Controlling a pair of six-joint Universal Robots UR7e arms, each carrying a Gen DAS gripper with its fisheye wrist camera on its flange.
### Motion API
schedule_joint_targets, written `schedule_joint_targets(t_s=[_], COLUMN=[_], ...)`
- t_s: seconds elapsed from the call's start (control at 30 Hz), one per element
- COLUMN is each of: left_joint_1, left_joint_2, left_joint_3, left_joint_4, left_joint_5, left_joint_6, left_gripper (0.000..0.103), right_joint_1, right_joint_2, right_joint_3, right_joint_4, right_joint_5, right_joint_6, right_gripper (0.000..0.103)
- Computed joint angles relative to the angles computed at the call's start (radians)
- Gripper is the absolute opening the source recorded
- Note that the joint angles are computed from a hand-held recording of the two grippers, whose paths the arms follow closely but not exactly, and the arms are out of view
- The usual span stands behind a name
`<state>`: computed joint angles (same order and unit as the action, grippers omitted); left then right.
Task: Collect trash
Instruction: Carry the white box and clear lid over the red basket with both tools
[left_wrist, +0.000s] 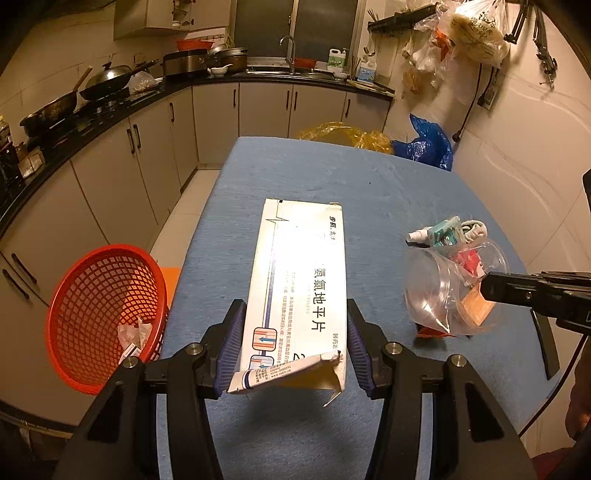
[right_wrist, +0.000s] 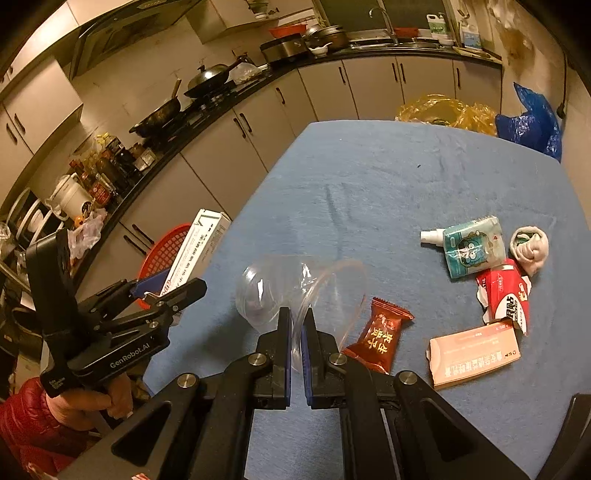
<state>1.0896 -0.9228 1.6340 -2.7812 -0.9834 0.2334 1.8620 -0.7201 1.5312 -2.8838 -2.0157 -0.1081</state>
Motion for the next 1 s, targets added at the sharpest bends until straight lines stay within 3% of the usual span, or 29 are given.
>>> schedule_joint_targets(t_s=[0.63,1.0], left_joint_1=[0.008,0.047], left_joint_2=[-0.048,-0.083], left_joint_3=[0.031,0.017], left_joint_4=[-0.036,-0.05], left_joint_5=[0.006,0.038], left_joint_6=[0.017,0.009], left_gripper=[0.051,0.051], right_joint_1=[0.035,0.058], right_joint_2=[0.041,0.121], right_joint_3=[-0.045,-0.169], right_joint_4=[0.001,0.066], right_joint_5=[-0.022,0.003], right_joint_6=[-0.046,-0.062], right_gripper=[0.005,0.005])
